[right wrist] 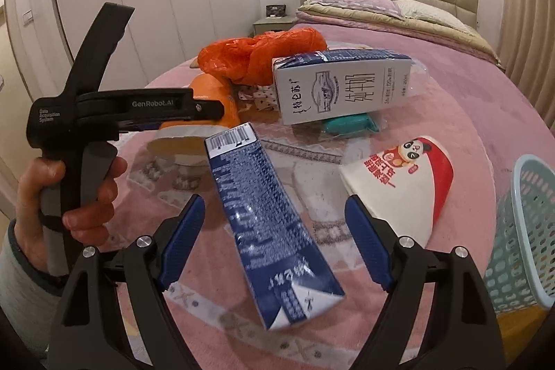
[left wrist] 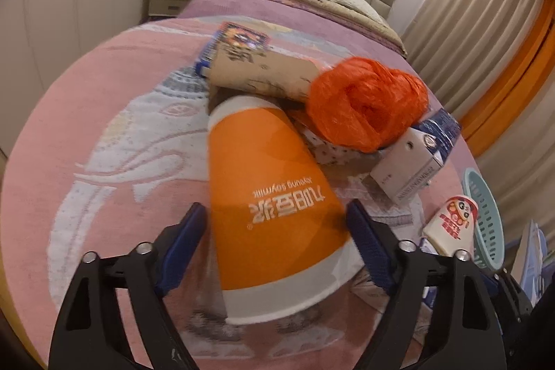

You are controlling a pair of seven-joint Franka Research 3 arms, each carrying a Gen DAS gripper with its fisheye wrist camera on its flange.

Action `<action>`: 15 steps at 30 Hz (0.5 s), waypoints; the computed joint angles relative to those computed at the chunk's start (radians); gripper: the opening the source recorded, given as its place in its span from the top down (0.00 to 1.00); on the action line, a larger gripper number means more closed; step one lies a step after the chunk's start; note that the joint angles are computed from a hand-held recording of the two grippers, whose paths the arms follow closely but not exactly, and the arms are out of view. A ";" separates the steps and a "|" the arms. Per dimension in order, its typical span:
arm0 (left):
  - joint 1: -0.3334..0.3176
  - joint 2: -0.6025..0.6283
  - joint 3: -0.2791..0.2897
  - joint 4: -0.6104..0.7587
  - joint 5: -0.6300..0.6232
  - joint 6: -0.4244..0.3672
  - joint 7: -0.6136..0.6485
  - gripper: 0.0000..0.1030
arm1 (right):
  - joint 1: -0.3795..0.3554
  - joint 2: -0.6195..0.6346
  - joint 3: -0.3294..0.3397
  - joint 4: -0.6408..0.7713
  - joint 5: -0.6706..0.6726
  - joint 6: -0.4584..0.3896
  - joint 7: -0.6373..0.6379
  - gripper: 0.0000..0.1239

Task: Collect trash
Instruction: 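Grasp the orange paper cup with the left tool while the right tool grasps a blue milk carton, then carry both items to the blue wastebasket and release them inside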

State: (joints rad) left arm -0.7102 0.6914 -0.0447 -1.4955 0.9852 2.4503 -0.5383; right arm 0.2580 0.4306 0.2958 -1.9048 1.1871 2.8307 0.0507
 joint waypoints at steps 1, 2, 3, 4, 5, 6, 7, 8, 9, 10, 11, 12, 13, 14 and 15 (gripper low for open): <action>0.003 0.009 -0.003 0.010 -0.005 0.006 0.005 0.27 | 0.006 0.008 -0.005 0.008 -0.014 -0.002 0.015 0.43; 0.007 0.016 -0.005 0.016 -0.011 0.015 0.007 0.27 | 0.009 0.012 -0.011 0.013 -0.034 -0.013 0.036 0.46; 0.011 0.024 -0.006 0.023 -0.018 0.028 0.009 0.28 | 0.012 0.018 -0.020 0.019 -0.064 -0.033 0.067 0.50; 0.007 0.031 -0.004 0.033 -0.023 0.025 0.012 0.31 | 0.012 0.019 -0.019 0.019 -0.075 -0.038 0.080 0.58; 0.000 0.035 0.001 0.042 -0.022 0.019 0.016 0.34 | 0.010 0.021 -0.020 0.020 -0.088 -0.046 0.092 0.62; -0.006 0.036 0.003 0.044 -0.022 0.015 0.017 0.35 | 0.008 0.022 -0.020 0.019 -0.101 -0.056 0.103 0.71; -0.013 0.038 0.003 0.051 -0.029 -0.005 0.025 0.36 | 0.003 0.020 -0.016 0.014 -0.100 -0.055 0.101 0.72; -0.022 0.041 0.002 0.064 -0.036 -0.036 0.041 0.37 | -0.006 0.013 -0.006 0.003 -0.081 -0.043 0.082 0.72; -0.033 0.046 0.002 0.079 -0.038 -0.067 0.057 0.42 | -0.015 0.007 0.001 -0.006 -0.064 -0.042 0.065 0.73; -0.043 0.049 0.003 0.091 -0.036 -0.093 0.068 0.47 | -0.019 0.004 0.002 -0.007 -0.056 -0.046 0.059 0.73; -0.053 0.049 0.003 0.098 -0.033 -0.114 0.075 0.49 | -0.029 -0.006 0.009 -0.017 -0.030 -0.048 0.036 0.73; -0.064 0.047 0.004 0.103 -0.027 -0.140 0.083 0.54 | -0.035 -0.014 0.013 -0.025 -0.002 -0.044 0.011 0.73; -0.071 0.044 0.002 0.107 -0.024 -0.161 0.092 0.57 | -0.037 -0.020 0.015 -0.031 0.025 -0.038 -0.014 0.73; -0.079 0.039 0.001 0.107 -0.019 -0.177 0.093 0.58 | -0.039 -0.031 0.016 -0.041 0.057 -0.030 -0.042 0.73; -0.086 0.033 0.000 0.104 -0.009 -0.189 0.092 0.60 | -0.035 -0.039 0.013 -0.047 0.079 -0.026 -0.058 0.73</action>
State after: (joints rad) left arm -0.7963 0.7247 -0.0449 -1.3914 0.9757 2.2617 -0.4464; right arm 0.2227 0.3916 0.3089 -1.9518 1.2660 2.8050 -0.0070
